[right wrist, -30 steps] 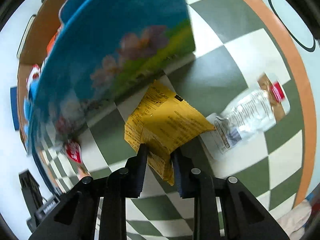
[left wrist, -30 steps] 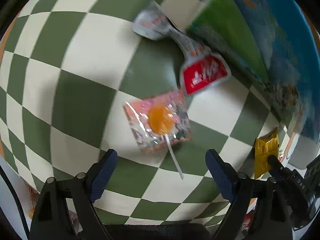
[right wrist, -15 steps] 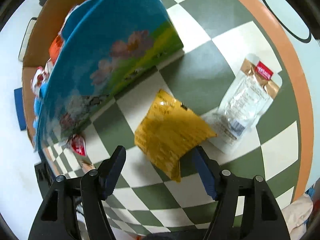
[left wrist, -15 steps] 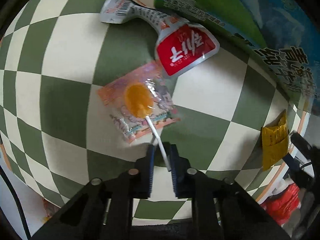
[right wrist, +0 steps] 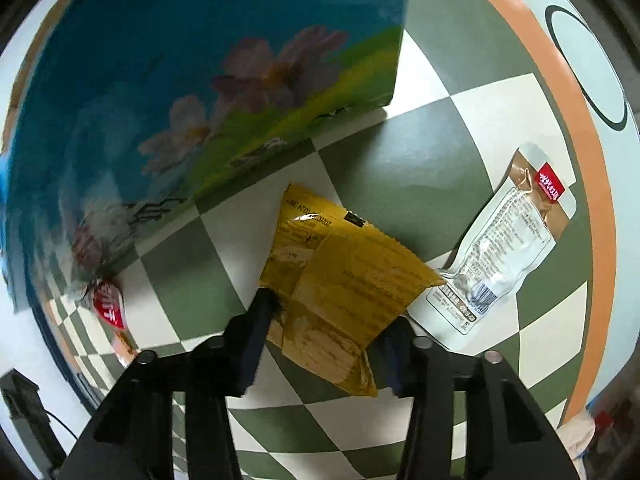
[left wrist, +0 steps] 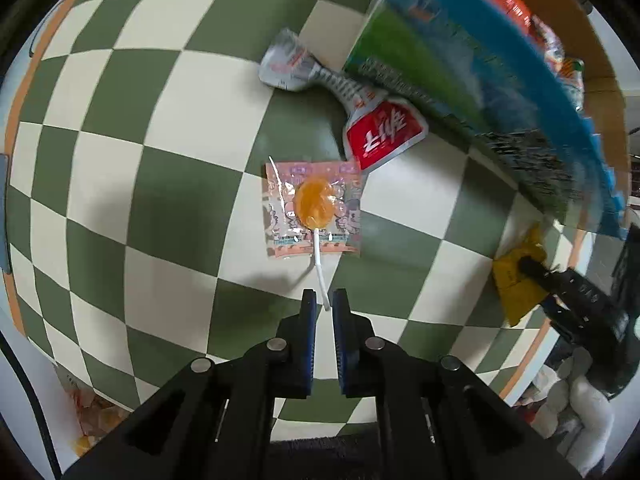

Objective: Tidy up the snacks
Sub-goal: 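Lower the left tool to the orange lollipop while the right tool reaches the yellow bag, then grasp the orange lollipop with the left tool while the right tool grasps the yellow bag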

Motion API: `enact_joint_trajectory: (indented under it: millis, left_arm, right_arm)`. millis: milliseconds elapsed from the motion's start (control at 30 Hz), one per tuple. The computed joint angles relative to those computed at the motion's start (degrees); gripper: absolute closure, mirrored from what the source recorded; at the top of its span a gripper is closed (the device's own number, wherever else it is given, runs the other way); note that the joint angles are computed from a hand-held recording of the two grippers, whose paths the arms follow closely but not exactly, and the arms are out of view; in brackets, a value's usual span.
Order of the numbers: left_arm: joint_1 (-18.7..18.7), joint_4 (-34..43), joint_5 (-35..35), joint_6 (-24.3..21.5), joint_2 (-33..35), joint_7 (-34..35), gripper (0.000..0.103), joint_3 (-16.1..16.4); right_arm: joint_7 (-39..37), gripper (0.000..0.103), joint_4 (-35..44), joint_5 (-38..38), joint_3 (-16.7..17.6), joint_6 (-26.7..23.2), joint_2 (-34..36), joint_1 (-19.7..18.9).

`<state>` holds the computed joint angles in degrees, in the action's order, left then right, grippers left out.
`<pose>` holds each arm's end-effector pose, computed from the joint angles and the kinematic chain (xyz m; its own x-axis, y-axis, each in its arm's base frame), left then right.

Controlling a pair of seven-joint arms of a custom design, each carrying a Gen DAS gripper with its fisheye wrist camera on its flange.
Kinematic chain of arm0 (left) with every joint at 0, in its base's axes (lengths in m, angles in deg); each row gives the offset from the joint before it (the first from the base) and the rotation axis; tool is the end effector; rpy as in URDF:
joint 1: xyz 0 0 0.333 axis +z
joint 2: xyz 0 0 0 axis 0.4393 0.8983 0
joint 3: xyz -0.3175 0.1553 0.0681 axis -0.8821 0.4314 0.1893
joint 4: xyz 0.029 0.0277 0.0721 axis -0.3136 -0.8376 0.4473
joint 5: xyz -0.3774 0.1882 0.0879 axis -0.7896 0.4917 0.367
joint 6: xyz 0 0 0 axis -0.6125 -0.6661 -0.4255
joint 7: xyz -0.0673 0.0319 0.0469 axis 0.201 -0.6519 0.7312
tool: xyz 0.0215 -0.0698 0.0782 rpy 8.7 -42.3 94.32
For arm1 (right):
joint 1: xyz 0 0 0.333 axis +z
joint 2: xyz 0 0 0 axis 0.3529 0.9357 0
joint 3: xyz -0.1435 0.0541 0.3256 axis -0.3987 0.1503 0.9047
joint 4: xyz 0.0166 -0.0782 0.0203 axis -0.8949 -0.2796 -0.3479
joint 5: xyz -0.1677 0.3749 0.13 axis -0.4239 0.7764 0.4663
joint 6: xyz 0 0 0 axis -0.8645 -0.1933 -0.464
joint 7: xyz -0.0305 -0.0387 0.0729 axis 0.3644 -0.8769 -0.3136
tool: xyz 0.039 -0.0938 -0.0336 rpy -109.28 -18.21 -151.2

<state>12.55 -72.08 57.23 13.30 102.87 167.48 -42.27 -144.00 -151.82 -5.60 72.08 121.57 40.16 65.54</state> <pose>0.6287 -0.3088 0.4583 -0.8176 -0.5368 0.2082 -0.5024 0.8418 0.1973 0.3337 0.5939 0.4259 -0.9740 0.1478 -0.1715 0.1205 0.9797 0.1601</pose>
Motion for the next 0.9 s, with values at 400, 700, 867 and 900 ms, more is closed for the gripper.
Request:
enact_joint_trajectory:
  millis: [400, 700, 867, 900]
  left_arm:
    - [-1.5, 8.5, -1.6, -1.6, 5.7, -2.1, 0.061, -0.3]
    - [-5.8, 10.8, 6.5, 1.2, 10.3, -5.6, 0.042, 0.6]
    - [-6.6, 5.9, 10.7, 8.9, 7.8, -4.6, 0.046, 0.6]
    - [-6.5, 4.4, 11.3, 10.8, 7.0, -4.2, 0.057, 0.5]
  right_arm:
    - [4.8, 0.066, 2.5, -6.4, -0.5, 2.2, 2.4, 2.8]
    - [3.0, 0.063, 1.5, -4.6, -0.6, 4.1, 2.2, 1.8]
    - [1.3, 0.053, -0.2, -3.4, -0.4, 5.4, 1.3, 0.5]
    - [-0.1, 0.048, -0.5, -2.5, -0.2, 5.8, 1.2, -0.1]
